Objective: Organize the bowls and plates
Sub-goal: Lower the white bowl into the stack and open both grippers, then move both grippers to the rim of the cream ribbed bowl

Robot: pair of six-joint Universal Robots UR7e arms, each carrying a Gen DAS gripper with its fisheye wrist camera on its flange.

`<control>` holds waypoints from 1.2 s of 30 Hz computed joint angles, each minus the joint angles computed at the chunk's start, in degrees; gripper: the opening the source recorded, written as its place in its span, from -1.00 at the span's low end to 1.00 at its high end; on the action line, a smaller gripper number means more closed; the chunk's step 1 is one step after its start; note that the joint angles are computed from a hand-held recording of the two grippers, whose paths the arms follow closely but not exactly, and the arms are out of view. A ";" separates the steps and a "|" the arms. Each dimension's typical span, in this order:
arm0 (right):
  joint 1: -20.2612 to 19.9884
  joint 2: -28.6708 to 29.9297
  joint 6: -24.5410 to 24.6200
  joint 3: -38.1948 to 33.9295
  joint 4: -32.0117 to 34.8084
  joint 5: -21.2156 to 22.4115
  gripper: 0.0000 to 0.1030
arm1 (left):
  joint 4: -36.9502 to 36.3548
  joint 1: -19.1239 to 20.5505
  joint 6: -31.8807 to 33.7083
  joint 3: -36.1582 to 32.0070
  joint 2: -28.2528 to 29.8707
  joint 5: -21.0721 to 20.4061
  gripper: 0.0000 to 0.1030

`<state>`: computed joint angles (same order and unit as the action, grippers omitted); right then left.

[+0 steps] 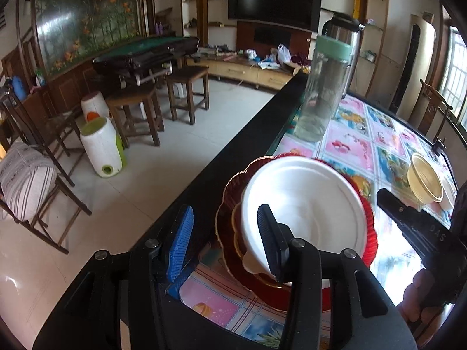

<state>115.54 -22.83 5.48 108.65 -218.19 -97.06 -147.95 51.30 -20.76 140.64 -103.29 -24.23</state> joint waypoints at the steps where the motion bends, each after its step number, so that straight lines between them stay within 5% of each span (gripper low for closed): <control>1: -0.06 -0.08 0.12 0.18 -0.26 0.10 -0.78 | -0.59 -1.19 0.43 0.47 -0.21 0.74 -0.14; 4: -0.17 -0.33 0.47 0.81 -1.25 0.13 -0.78 | -3.00 -4.23 1.94 1.40 0.34 2.99 -0.14; 9: -0.88 -1.19 1.96 2.36 -3.11 0.79 -0.77 | -6.33 -9.30 4.39 2.93 1.06 5.51 0.28; 22: -3.32 -5.37 2.22 7.51 -6.06 1.14 -0.64 | -8.82 -14.15 3.63 1.90 9.76 5.85 0.43; 31: -6.29 -10.24 1.98 12.99 -9.83 0.30 0.40 | -18.47 -15.96 9.75 -1.26 20.98 3.38 0.51; 36: -9.73 -13.91 2.95 17.09 -12.78 0.75 0.51 | -21.85 -15.91 12.54 -3.61 26.76 0.38 0.52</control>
